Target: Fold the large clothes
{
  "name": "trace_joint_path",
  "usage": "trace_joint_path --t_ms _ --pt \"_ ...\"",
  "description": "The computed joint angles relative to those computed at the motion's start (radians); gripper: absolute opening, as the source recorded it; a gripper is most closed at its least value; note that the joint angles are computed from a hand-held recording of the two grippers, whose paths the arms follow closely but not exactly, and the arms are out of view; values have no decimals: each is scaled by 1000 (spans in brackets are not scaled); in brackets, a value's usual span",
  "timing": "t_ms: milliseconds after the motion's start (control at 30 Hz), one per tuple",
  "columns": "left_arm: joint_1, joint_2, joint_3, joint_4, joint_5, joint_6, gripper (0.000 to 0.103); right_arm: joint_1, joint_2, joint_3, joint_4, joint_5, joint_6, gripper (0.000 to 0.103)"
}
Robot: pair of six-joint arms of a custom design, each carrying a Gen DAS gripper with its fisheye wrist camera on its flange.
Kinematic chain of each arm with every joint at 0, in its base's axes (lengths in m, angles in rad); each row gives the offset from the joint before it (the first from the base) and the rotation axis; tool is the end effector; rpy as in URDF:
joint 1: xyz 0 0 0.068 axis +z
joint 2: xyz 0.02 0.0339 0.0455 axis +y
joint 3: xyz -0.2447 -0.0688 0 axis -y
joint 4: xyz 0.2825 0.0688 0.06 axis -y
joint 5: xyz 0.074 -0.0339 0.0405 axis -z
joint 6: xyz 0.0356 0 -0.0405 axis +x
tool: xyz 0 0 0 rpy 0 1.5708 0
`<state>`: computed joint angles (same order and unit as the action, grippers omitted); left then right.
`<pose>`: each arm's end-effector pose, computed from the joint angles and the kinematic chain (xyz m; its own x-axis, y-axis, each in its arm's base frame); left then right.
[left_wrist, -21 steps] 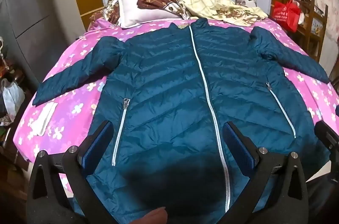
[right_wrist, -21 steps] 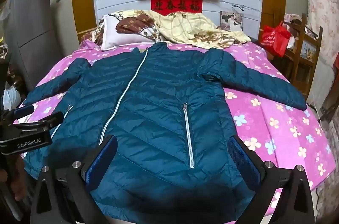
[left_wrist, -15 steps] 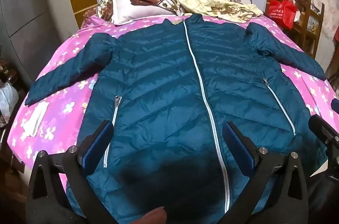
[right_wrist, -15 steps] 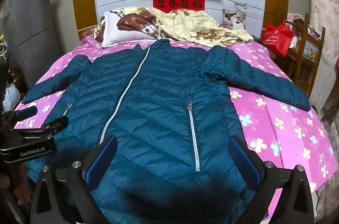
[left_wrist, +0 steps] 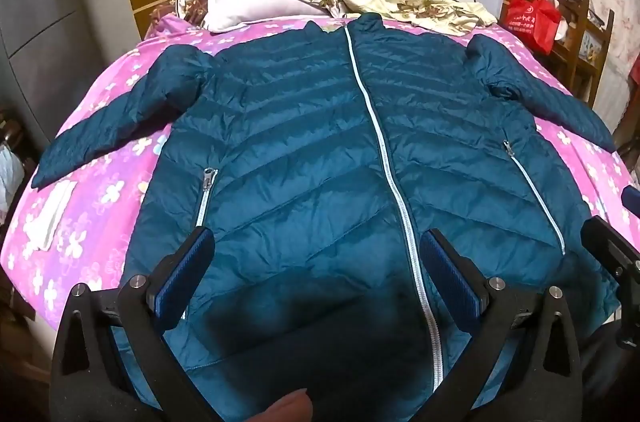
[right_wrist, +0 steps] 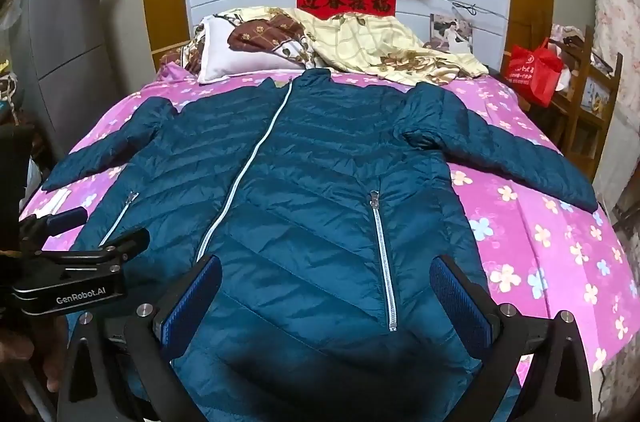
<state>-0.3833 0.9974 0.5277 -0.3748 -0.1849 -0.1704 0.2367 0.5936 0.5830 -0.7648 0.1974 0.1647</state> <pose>0.2238 -0.0832 0.1632 -0.7265 0.1132 -0.6778 0.1331 0.9908 0.0228 0.1747 0.0350 0.2311 -0.6867 -0.0003 -0.7270 0.0190 0.9997 -0.0183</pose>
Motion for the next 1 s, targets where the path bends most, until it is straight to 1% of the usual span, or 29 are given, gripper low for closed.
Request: trace_joint_path --t_ms 267,700,1000 --pt "12 -20 -9 -6 5 -2 103 0 0 -2 3 -2 10 103" --pt "10 -37 -12 -19 -2 -4 103 35 -49 -6 -22 39 34 103" --pt "-6 -27 -14 -17 -31 -7 103 4 -63 -24 -15 4 34 103"
